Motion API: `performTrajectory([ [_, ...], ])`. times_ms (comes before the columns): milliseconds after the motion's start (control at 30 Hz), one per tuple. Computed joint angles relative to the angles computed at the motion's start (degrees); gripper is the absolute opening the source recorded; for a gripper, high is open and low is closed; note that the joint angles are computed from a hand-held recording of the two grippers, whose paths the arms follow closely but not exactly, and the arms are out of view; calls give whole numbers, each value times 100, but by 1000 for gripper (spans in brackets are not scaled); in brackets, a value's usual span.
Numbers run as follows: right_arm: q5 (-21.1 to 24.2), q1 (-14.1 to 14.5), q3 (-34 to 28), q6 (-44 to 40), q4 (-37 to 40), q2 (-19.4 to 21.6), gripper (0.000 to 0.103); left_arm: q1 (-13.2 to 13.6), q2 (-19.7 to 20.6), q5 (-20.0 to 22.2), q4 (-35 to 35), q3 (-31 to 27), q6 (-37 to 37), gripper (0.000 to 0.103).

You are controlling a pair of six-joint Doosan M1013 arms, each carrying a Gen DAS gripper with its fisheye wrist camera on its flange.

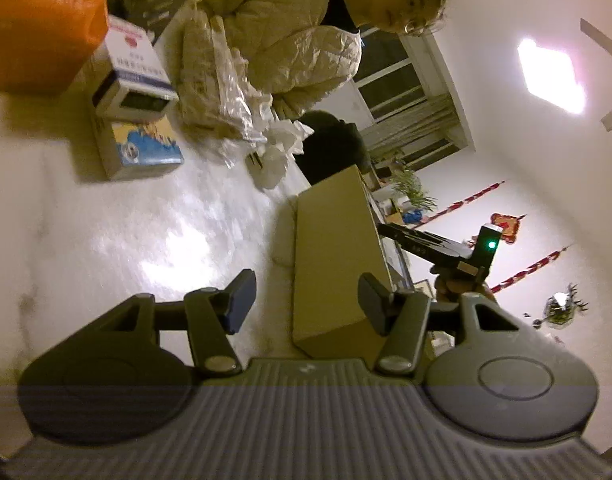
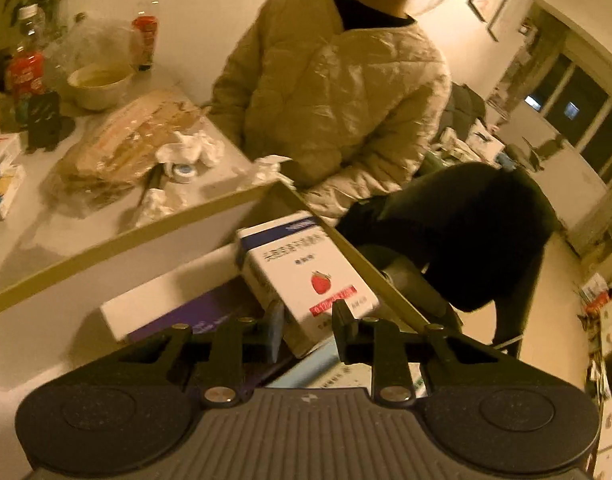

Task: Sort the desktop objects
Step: 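Push the Edding box down among the boxes and open the right tool, then withdraw the right tool from the beige box while the left tool moves to the white barcode box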

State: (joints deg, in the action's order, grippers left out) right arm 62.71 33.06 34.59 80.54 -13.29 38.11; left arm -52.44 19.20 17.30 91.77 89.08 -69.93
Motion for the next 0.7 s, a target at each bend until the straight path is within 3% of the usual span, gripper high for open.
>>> performTrajectory([
  [133,-162,11,154,373,-255,-57,28,-59,14,482,-1432,-172,1716,60],
  [300,-410,18,486,659,-267,-239,31,-180,116,1784,-2993,-587,3966,66],
  [467,-606,117,923,1078,-532,-543,42,-160,219,2557,-3423,-858,4855,74],
  [600,-826,136,1324,1670,-504,-837,59,-87,366,2986,-3727,-1145,5330,79],
  [700,-1225,137,1773,1943,-361,-1135,66,-86,624,3720,-3991,-1597,5664,84],
])
